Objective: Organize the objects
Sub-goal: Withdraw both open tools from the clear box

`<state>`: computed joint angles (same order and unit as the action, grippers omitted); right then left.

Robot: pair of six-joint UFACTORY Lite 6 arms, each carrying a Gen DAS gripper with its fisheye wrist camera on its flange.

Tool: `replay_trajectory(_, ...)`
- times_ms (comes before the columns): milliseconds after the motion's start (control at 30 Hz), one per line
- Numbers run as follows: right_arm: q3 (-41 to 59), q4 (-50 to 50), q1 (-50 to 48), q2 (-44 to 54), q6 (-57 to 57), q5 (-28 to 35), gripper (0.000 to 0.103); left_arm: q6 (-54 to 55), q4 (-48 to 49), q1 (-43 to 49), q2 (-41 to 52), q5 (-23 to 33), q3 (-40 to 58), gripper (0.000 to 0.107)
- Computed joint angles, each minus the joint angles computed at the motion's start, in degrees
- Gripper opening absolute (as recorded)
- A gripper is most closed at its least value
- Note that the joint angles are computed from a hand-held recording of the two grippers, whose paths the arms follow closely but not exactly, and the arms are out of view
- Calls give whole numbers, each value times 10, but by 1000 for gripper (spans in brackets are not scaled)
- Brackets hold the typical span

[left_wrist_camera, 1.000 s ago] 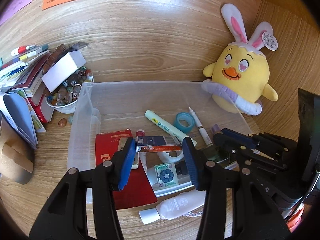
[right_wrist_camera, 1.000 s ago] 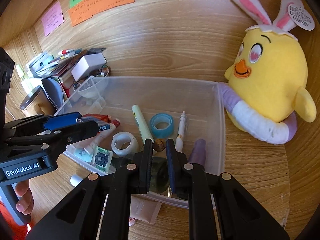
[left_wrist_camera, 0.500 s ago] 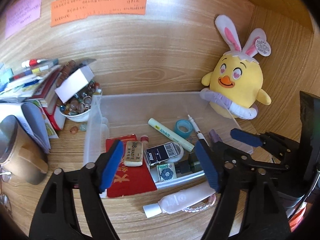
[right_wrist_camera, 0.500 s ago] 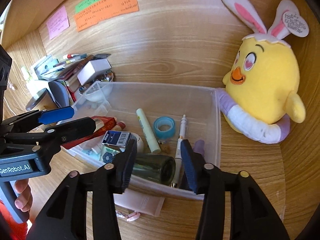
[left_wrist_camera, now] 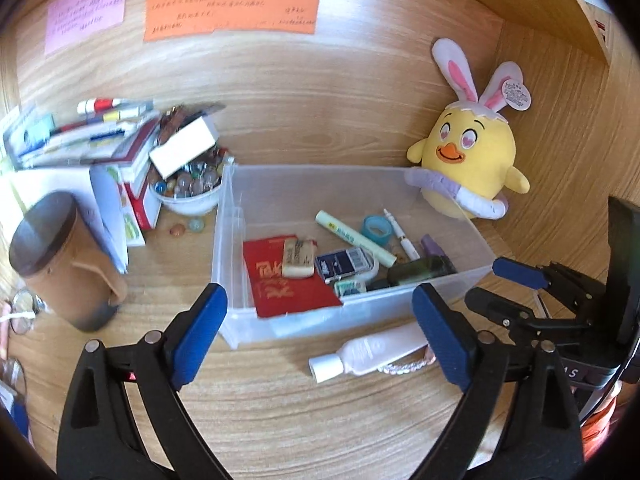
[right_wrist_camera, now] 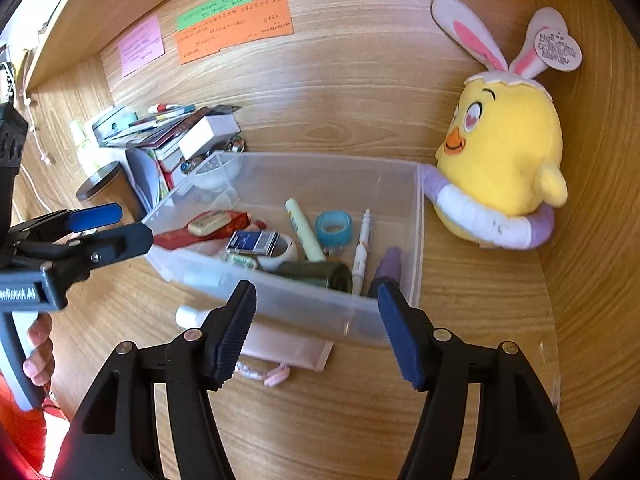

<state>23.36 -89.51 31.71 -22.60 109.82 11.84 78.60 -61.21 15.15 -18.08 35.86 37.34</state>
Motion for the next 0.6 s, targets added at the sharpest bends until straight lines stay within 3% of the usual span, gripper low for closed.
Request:
replay_trajectory(233,-46,-14,23,-13,37,-7,60,52,-7,37,15,19,-40,95)
replay_trajectory(400,-69,-153,33,16,205,-5,60,85,-17,26,44,-7,-66,94)
replay_trajectory(533,-59,-269,35,61,329,-9,59,90,-22,1,77,-28,-68,78)
replay_trajectory(600,-51,-316,39,80,379,-10,56,99,-36,-9,86,-39,-70,77)
